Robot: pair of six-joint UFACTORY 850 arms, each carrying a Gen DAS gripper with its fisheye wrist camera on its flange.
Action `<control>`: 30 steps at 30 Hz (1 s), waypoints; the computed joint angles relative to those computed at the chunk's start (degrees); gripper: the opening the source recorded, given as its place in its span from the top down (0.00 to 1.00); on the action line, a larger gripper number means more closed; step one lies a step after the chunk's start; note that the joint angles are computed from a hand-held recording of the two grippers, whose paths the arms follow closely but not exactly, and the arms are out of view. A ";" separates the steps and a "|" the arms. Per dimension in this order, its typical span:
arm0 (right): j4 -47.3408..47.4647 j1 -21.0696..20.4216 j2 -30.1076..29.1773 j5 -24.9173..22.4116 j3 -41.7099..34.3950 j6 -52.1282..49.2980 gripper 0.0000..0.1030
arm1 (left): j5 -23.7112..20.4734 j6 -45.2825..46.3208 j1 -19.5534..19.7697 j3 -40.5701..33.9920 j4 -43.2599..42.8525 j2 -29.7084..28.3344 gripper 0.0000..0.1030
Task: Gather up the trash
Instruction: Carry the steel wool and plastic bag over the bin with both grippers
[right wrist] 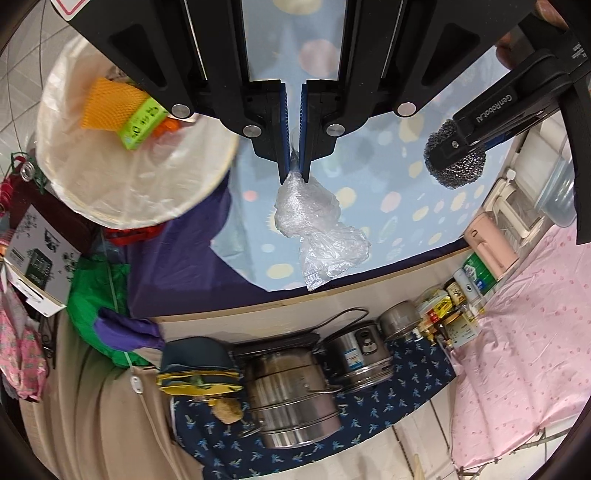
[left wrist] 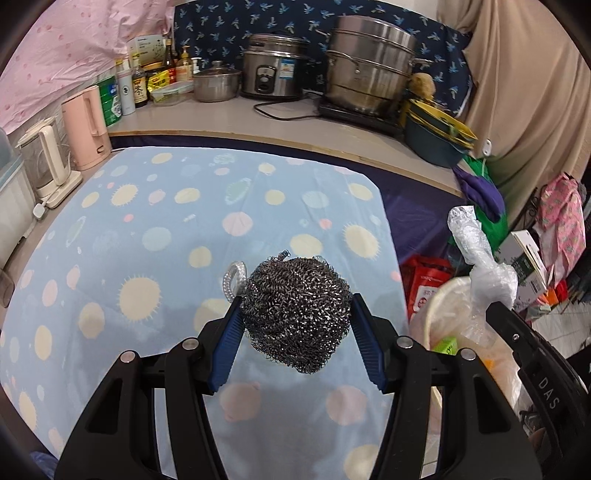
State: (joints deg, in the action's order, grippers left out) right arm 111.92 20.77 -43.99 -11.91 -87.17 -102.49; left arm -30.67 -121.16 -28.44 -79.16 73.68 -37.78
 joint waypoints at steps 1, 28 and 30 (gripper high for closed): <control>1.88 -0.37 0.53 0.18 0.86 -2.01 0.95 | 0.19 0.65 -0.46 -0.52 -0.50 -0.36 0.47; 20.26 -8.08 5.19 1.52 11.63 -20.47 0.95 | 2.56 20.39 -6.97 -16.07 -14.92 -11.22 0.47; 20.01 -8.32 5.20 1.75 11.75 -20.02 0.95 | 2.45 21.33 -7.19 -16.95 -15.62 -11.82 0.47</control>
State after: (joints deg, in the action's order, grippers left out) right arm 131.94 12.45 -38.79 -10.16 -75.42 -122.50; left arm -28.22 -99.83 -35.63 -96.11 58.06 -49.60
